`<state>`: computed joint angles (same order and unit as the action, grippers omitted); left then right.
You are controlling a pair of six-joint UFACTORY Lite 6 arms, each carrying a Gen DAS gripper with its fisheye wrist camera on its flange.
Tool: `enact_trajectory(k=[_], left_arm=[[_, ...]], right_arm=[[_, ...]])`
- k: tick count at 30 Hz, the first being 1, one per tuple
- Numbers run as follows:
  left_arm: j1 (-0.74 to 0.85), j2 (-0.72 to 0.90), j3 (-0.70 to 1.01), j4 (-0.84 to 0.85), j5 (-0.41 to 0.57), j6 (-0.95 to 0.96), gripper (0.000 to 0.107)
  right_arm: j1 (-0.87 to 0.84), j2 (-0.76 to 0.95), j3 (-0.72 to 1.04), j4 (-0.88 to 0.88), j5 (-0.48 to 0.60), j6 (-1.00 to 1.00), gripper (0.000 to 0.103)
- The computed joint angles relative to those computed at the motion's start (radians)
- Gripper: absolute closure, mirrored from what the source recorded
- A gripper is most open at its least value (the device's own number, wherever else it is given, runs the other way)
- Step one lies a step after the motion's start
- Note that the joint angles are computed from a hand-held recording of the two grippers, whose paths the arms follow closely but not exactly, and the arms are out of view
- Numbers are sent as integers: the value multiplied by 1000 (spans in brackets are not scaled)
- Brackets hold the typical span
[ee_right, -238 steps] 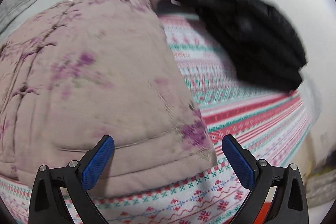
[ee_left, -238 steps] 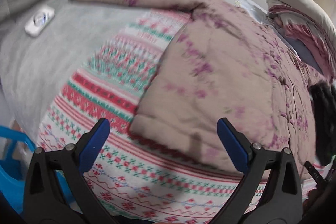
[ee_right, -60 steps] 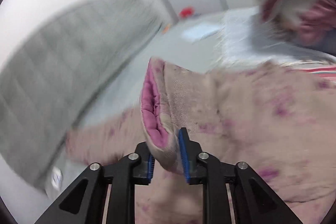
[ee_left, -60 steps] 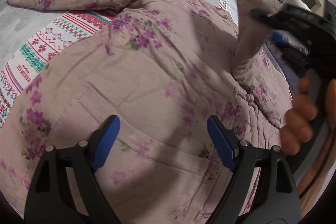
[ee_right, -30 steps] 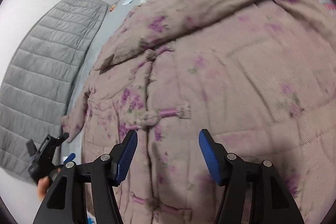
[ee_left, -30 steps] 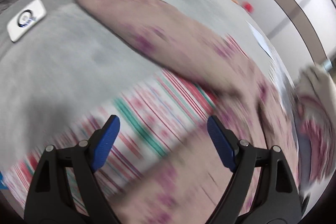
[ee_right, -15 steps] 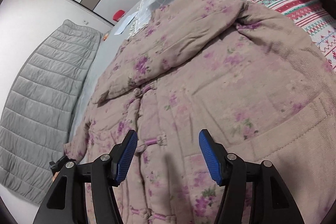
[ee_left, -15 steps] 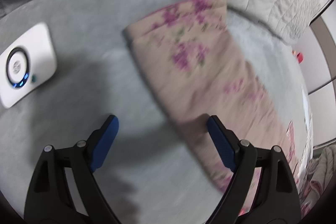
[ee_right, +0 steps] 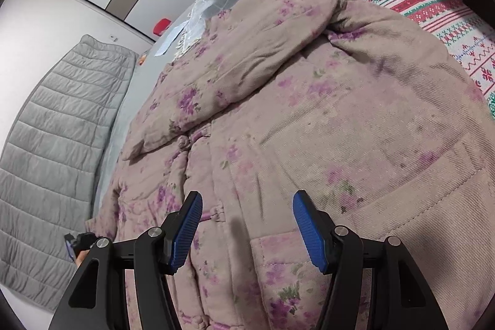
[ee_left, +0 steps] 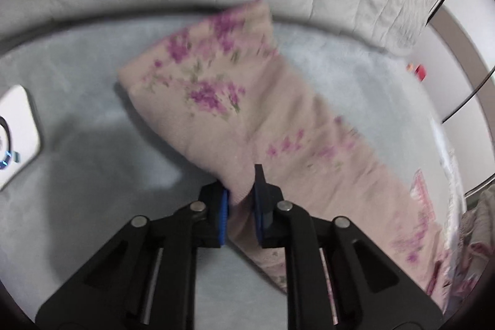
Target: Fold large clothes
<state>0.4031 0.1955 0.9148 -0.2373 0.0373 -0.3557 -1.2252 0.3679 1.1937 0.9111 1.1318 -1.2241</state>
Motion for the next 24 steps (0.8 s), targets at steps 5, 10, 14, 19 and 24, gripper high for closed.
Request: enact_trajectory(k=[5,10,14,19,24], left_arm=[[-54,-234,-36,507,45,-523,94],[-377,-464,39,1029,251,-1047,94],[-795,-484,123,1433,456,-1435,94],[-1209,-155,453,1594,680,-1566,94],[-1403,197,761,1488,589,-1534,88]], right_arm=[[-3,22,18,-2,-3,12,41],[-25,66,63,4,30,46,41],[-45,88,100,1,65,60,41],[-82,147,183,6,124,105,41],[-137,249,327,18,198,187,41]])
